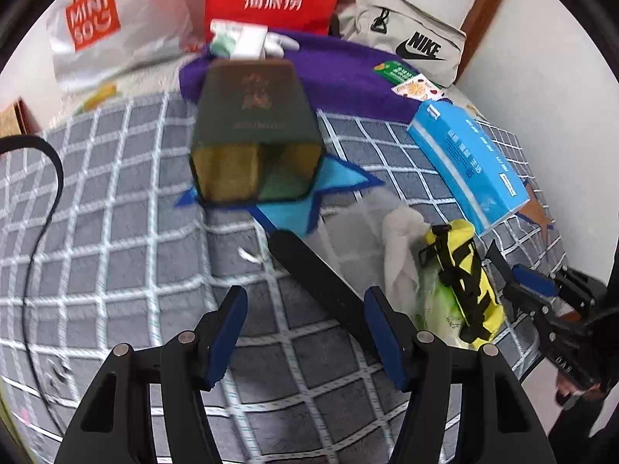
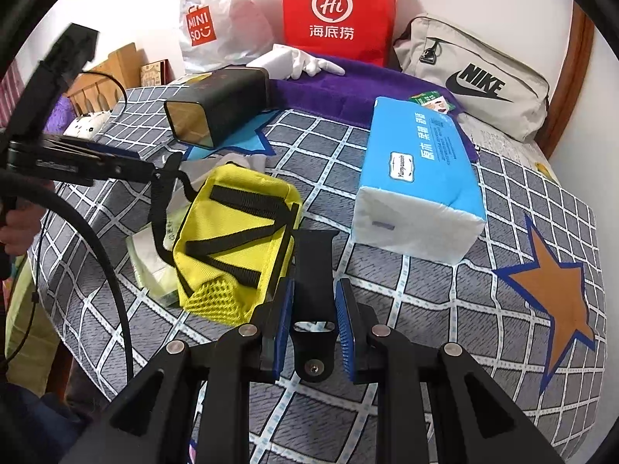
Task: Organize soft objects
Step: 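Grasp the black watch strap buckle piece with the right tool, then grasp the black holed watch strap piece with the left tool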
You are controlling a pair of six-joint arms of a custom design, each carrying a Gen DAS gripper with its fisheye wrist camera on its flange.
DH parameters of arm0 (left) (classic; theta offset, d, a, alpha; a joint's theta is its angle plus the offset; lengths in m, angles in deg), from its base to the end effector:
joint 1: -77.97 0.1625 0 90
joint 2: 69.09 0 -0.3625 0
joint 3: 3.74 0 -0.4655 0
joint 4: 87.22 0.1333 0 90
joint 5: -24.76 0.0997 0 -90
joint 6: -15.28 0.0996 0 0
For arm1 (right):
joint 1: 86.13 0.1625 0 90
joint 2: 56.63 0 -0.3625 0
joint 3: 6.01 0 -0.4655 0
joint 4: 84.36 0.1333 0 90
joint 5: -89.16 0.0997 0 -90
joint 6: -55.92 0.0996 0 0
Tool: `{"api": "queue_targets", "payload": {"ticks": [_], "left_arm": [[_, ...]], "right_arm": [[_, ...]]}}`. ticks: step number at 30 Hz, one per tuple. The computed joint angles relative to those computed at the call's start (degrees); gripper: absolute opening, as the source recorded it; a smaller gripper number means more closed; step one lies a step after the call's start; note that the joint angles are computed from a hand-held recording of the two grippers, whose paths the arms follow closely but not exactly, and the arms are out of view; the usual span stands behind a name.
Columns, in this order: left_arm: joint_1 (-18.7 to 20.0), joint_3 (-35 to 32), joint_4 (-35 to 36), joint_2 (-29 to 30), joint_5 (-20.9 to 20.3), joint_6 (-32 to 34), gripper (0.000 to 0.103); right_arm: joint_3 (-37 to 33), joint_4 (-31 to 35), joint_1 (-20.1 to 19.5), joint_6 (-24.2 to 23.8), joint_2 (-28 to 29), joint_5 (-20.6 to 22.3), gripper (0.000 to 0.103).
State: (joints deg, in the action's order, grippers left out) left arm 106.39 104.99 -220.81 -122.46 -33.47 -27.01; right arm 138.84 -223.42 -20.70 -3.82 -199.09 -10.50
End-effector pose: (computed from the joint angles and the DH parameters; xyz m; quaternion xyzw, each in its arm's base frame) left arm -0.4052 -0.4305 -0.0328 0.1880 0.9385 -0.1536 0.2455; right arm -0.0260 -0.3372 0.3691 0.2446 -0.8823 0.2407 0.3222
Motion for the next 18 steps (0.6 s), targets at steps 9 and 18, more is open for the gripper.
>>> {"api": "queue_targets", "payload": {"ticks": [9, 18], "left_arm": [[-2.2, -4.4, 6.3, 6.1, 2.6, -1.1, 0.07], [-1.6, -5.6, 13.1, 5.6, 6.5, -4.2, 0.072]], "right_arm": [[0.4, 2.5, -2.2, 0.3, -2.2, 1.2, 0.023], [-0.7, 2.0, -3.2, 1.2, -1.3, 3.2, 0.023]]}}
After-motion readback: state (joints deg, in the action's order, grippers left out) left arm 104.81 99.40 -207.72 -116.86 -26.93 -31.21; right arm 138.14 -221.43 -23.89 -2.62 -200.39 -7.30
